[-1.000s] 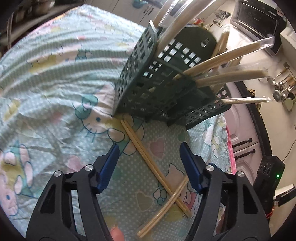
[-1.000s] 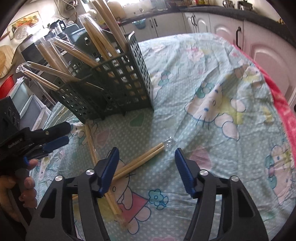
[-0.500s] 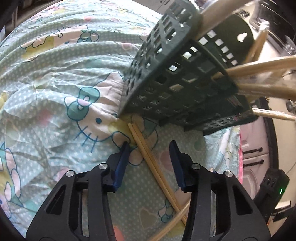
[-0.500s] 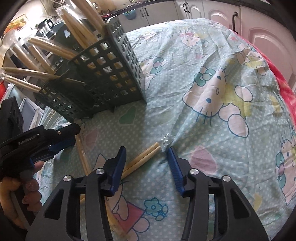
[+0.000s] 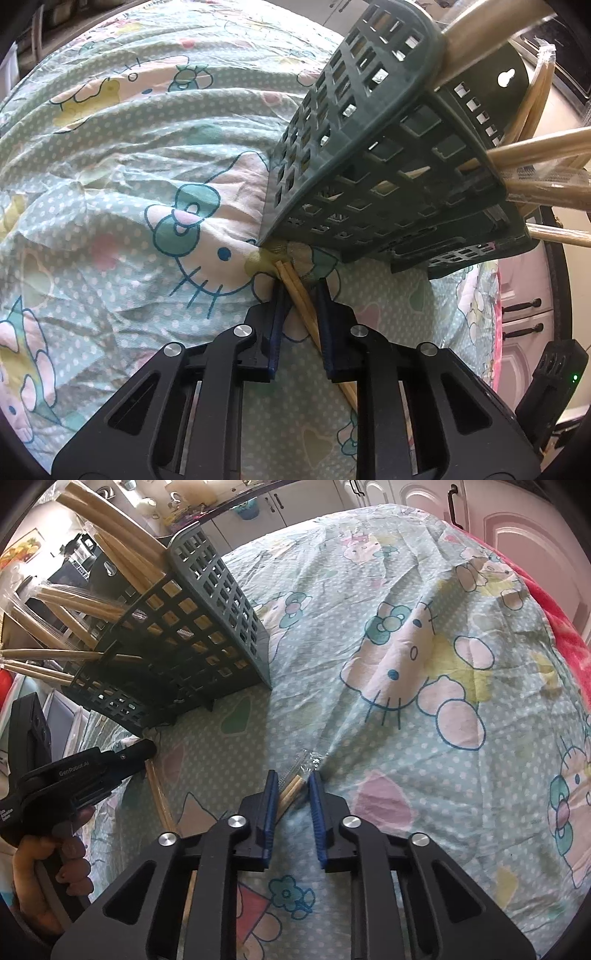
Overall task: Organize utensils
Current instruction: 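Lower the left gripper onto a chopstick beside the caddy while the right gripper closes on another, then lift the held chopsticks with both grippers and raise them above the caddy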
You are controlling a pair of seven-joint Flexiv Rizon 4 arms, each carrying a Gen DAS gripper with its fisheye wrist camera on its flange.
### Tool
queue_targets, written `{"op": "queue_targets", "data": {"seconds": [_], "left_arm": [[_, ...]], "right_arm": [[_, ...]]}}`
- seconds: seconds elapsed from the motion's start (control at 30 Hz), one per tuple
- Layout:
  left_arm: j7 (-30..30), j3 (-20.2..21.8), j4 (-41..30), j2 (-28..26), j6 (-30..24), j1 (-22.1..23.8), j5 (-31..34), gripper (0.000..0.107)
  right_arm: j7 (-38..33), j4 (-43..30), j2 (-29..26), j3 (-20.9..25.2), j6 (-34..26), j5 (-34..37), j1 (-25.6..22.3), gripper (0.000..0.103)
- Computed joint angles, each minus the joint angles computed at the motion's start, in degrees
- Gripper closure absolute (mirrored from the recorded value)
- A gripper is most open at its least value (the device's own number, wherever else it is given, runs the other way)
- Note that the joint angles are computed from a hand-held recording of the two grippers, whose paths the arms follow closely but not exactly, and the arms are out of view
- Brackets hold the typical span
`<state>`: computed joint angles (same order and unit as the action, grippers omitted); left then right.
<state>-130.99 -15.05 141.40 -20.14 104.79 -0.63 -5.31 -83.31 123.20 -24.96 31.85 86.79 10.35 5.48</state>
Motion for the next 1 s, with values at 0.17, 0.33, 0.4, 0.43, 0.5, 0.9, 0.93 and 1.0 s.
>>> {"op": "queue_targets", "data": {"seconds": [0.17,0.33,0.4,0.43,0.5,0.9,0.93,1.0], "left_arm": [[-1.7,-5.1,1.7,-0.7,2.8,6.2,3.5,0.097],[-5.5,-11.8,3.2,-3.2,7.3,15.8,11.0,0.098],[-6.9,-13.2,3.5,-3.7,8.1,18.2,13.4,0.099],[-7.4,-13.7,3.8,-3.7,8.5,19.2,14.5,0.099],[-8.3,-14.4,4.3,-3.6,8.9,20.7,16.1,0.099],[-12.4,-10.5,7.8,-1.0,14.5,19.7,20.8,0.1],[-12.6,-9.3,7.9,-0.2,14.8,18.4,20.7,0.1],[-13.0,-8.1,8.2,1.9,14.6,17.6,21.3,0.1]], "right_arm": [[-1.4,-0.5,-0.2,1.9,-0.6,1.5,-2.0,0.092],[-3.0,-0.7,0.0,3.1,-0.6,3.1,-3.1,0.094],[-3.3,-0.6,0.4,3.0,-0.5,3.5,-2.9,0.095],[-3.5,-0.5,0.7,3.0,-0.3,3.8,-2.9,0.095],[-3.9,-0.1,1.2,2.9,0.0,4.0,-2.6,0.096],[-5.9,2.2,3.5,3.7,1.2,4.9,-2.5,0.097],[-6.6,2.2,3.6,4.5,1.3,5.3,-3.1,0.097],[-8.7,1.8,3.7,7.1,1.3,6.6,-5.2,0.098]]}}
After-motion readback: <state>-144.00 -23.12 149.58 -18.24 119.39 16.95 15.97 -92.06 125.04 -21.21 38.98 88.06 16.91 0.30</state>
